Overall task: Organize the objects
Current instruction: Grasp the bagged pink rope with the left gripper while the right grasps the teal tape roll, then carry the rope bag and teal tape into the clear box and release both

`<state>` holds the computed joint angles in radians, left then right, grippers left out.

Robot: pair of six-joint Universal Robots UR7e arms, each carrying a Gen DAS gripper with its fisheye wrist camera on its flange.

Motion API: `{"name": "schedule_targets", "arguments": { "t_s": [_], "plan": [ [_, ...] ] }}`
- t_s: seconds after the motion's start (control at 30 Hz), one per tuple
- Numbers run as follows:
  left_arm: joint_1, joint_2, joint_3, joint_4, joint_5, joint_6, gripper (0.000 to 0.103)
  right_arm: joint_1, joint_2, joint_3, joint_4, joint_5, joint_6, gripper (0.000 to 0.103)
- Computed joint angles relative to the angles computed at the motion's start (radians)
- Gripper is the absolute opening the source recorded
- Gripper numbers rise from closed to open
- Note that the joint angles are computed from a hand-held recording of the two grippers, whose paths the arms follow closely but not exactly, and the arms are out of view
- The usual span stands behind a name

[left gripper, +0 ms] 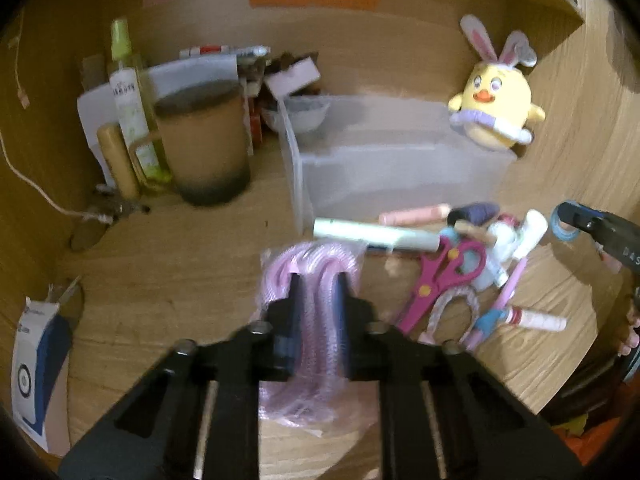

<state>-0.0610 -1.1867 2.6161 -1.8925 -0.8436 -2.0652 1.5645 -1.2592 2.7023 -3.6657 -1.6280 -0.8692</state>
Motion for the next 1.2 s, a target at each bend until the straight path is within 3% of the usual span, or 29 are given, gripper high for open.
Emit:
{"name": "schedule_targets", "arguments": {
  "t_s": [0.1,0.13,0.17,0.23,0.3,0.43,0.67,0.7,0.73,0.83,1.0,1.2],
  "plan": [
    [0.012,-0.026,0.006,-0.023,0.022,0.043,0.005,0.019,-0.002,-0.014,0.001,0.009,0.002,0.016],
    [0.013,-0.021,-0.002,-0.006,0.017,0.035,0.013,0.025,0.001,-0.018,0.0,0.009,0.002,0.016],
    [0.02,-0.014,-0.011,0.011,0.009,0.034,0.024,0.031,0.002,-0.022,0.004,0.009,0.002,0.016],
    [0.034,-0.011,-0.008,0.002,-0.012,0.041,0.079,0.044,0.003,-0.032,0.013,0.008,0.001,0.016],
    [0.04,0.0,0.002,-0.014,-0.027,0.033,0.087,0.058,0.005,-0.045,0.023,0.004,0.002,0.016],
    [0.101,0.018,0.01,-0.088,-0.055,0.113,0.087,0.091,0.004,-0.083,0.059,0.006,0.006,0.016],
    [0.231,0.02,0.037,-0.263,-0.028,0.266,0.087,0.164,0.048,-0.162,0.114,-0.021,-0.003,0.016],
    [0.234,0.023,0.03,-0.248,-0.02,0.262,0.076,0.17,0.053,-0.175,0.132,-0.024,-0.001,0.016],
    [0.232,0.021,0.036,-0.264,-0.011,0.265,0.067,0.179,0.064,-0.193,0.146,-0.033,0.004,0.016],
    [0.222,0.028,0.026,-0.214,0.0,0.224,0.058,0.193,0.09,-0.233,0.178,-0.054,0.017,0.016],
    [0.143,-0.013,0.036,-0.114,-0.008,0.084,0.053,0.21,0.134,-0.287,0.201,-0.092,0.029,0.016],
    [0.032,-0.144,-0.004,0.192,0.02,-0.11,0.047,0.222,0.175,-0.345,0.234,-0.121,0.039,0.016]
  ]
}}
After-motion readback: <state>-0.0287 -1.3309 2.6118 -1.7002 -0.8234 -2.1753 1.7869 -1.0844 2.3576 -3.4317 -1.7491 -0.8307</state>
